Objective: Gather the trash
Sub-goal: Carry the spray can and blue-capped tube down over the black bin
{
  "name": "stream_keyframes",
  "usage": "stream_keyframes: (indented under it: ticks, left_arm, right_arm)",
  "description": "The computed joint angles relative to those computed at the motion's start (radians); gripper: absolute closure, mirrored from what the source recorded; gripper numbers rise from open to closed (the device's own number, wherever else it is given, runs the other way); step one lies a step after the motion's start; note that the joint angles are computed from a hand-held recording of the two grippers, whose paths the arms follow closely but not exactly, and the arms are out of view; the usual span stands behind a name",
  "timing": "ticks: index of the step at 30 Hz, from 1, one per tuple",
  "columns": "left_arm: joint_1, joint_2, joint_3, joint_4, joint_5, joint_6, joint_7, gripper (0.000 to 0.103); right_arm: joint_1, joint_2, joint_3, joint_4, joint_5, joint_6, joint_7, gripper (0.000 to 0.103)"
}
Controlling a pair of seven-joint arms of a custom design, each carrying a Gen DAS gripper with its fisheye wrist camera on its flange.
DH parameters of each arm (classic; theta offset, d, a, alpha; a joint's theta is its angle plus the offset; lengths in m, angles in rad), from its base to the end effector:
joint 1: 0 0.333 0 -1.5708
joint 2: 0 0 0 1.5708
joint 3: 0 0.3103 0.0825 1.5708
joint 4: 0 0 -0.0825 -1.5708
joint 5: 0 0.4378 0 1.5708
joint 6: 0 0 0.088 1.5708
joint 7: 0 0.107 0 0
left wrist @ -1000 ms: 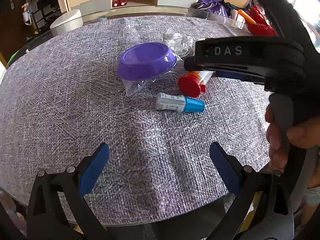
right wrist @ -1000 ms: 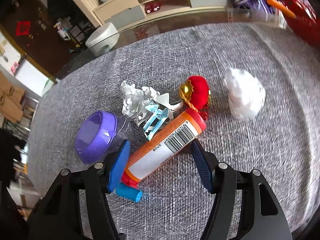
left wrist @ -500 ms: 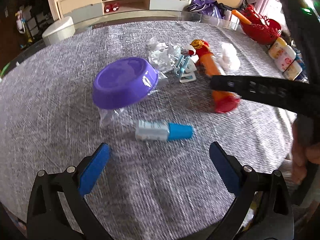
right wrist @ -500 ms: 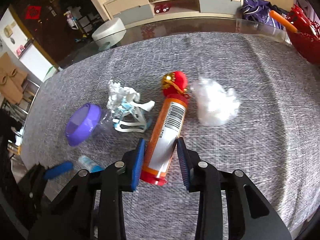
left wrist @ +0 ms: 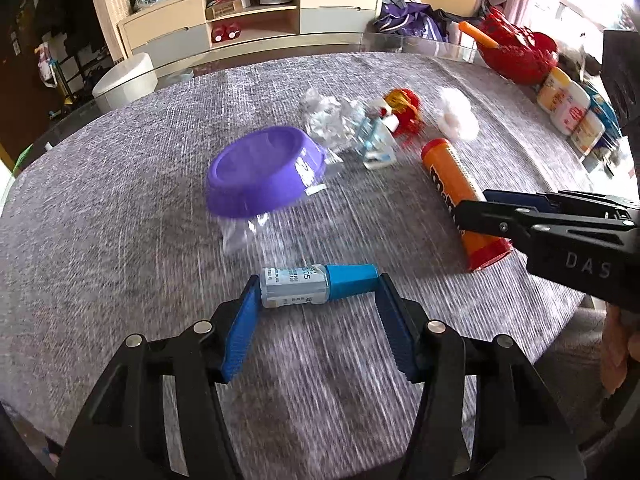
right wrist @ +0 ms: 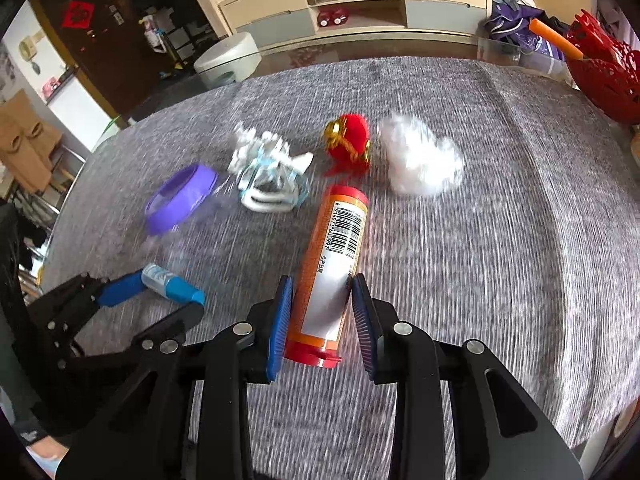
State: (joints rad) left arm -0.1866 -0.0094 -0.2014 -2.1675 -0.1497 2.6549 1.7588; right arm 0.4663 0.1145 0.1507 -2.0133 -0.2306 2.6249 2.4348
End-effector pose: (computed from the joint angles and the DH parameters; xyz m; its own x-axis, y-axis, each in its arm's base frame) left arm 0.5735 -0.2301 0.4177 -0.4528 -0.8910 0.0326 -0.7876 0.3826 -0.4831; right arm 0.5369 0.3849 0.4187 -0.0234 -0.9715 -0.2359 -0.8915 0.1271 -0.4348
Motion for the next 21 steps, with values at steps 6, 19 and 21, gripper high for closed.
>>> stream_keyframes:
  ticks: [6, 19, 21]
  left_arm:
    - [-0.002, -0.148, 0.009, -0.123, -0.064, 0.001, 0.015, 0.048]
    - [-0.055, -0.519, 0.041, -0.398, -0.184, -0.018, 0.079, 0.048]
    - [-0.074, -0.565, 0.054, -0.434, -0.209, -0.032, 0.095, 0.048]
  right_arm:
    - [0.026, -0.041, 0.016, -0.029, -0.034, -0.050, 0.034, 0.072]
    - [0.066, -0.251, 0.072, -0.219, -0.089, -0.039, 0.167, 0.073]
    - [0.075, -0.284, 0.083, -0.249, -0.097, -0.041, 0.184, 0.073]
